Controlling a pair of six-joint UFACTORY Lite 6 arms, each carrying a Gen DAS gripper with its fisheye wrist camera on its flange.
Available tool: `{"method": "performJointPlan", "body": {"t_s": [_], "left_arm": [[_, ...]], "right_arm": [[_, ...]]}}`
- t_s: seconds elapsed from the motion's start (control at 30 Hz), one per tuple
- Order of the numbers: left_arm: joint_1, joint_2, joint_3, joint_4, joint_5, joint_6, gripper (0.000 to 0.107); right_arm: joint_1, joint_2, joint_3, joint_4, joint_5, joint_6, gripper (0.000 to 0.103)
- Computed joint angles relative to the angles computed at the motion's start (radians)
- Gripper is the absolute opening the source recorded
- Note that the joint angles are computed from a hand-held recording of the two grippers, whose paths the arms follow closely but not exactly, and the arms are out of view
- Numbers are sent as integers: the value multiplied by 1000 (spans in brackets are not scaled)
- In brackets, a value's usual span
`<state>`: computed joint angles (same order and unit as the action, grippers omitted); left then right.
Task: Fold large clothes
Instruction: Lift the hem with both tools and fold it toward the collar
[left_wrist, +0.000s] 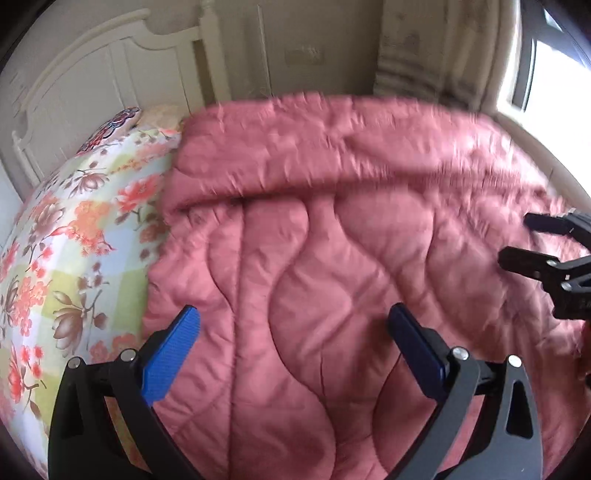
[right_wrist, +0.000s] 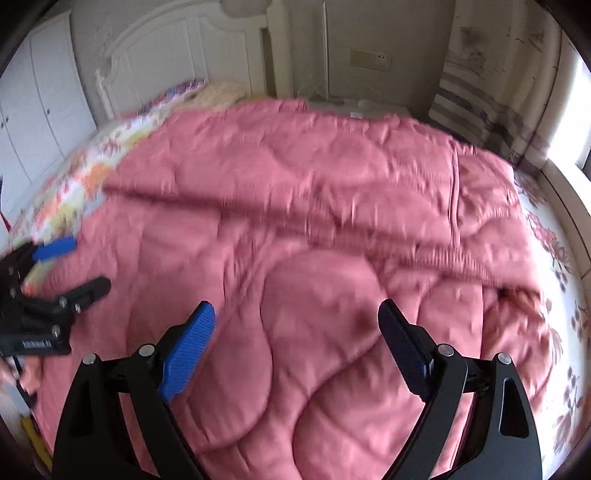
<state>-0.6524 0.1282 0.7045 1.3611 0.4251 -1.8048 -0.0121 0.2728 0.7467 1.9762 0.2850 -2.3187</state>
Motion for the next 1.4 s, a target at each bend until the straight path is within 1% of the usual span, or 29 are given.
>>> {"method": "performJointPlan", "body": {"t_s": [0.03,0.1,0.13,0.2,0.3,0.33,0.4,0.43,0.47,0.5,0.57,0.63,0.67,0.7,0.77,0.83,0.87,0.9,0.93,0.97,1.0,1.07,1.13,1.2,1.23,1.27,1.3,1.33,1.4], "left_arm": [[5,25,7,10,-15,-15,101],[35,19,4,14,-57,-32,101],[35,16,8,-13,-51,-5,101],[10,-17,-15,-21,0,-17,101],[-13,-78,-85,-16,37,-29,101],[-17,-95,-114,-7,49,-52,101],[14,-148,-188,88,-2,-160,101],[46,-169,-210,133,-48,-202,101],[63,-182,-215,136,-65,-203,101],[61,-183,-205,103,-47,-179,101],[15,-190,-190,58,25,-165,101],[-33,-252,-205,81,19,-194,101],[-67,-275,-210,86,10,-210,101],[-108,-276,-203,95,9,-226,101],[-180,-199,-152,89,38,-229,101],[-222,-33,-56,25,64,-150,101],[-226,12,-36,24,62,-146,101],[-231,16,-35,41,77,-179,101],[-223,5,-41,33,60,-169,101],[-207,-9,-51,36,40,-164,101],[-192,-39,-77,51,41,-179,101],[-210,-119,-143,38,102,-193,101],[-190,-220,-224,-1,139,-175,101],[-118,-300,-297,-18,106,-165,101],[-75,-320,-321,-11,77,-167,101],[-25,-332,-351,14,32,-191,101],[13,-352,-371,39,-14,-214,101],[28,-367,-380,51,-27,-226,101],[-8,-352,-358,14,26,-209,101]], "right_arm": [[5,29,1,81,-11,-91,87],[-15,36,-27,139,31,-174,87],[-18,25,-34,121,26,-153,86],[-36,-25,-59,95,13,-126,86],[-89,-122,-145,241,16,-324,86],[-128,-131,-160,250,20,-360,86],[-209,-98,-155,154,27,-311,87],[-264,-58,-137,49,70,-233,87],[-299,-40,-127,-33,111,-162,87],[-314,-43,-122,-73,124,-119,86],[-282,-97,-142,-39,72,-117,86],[-264,-165,-176,-98,69,-29,87],[-269,-208,-208,-168,114,23,87],[-256,-251,-246,-196,127,42,87],[-190,-315,-316,-127,102,-37,87],[-68,-298,-362,75,40,-241,87],[-27,-278,-369,180,24,-346,86],[-24,-278,-376,267,49,-430,87],[-20,-275,-382,312,51,-473,86],[-26,-274,-382,314,57,-473,87],[-43,-270,-372,276,48,-435,86],[-122,-322,-381,149,49,-352,86],[-199,-372,-391,126,51,-366,86],[-322,-368,-371,49,72,-342,87],[-356,-342,-358,43,81,-343,87],[-418,-273,-324,16,92,-335,87],[-452,-209,-285,-28,94,-298,90],[-508,-154,-254,-115,138,-220,92],[-550,-151,-236,-211,160,-121,92]]}}
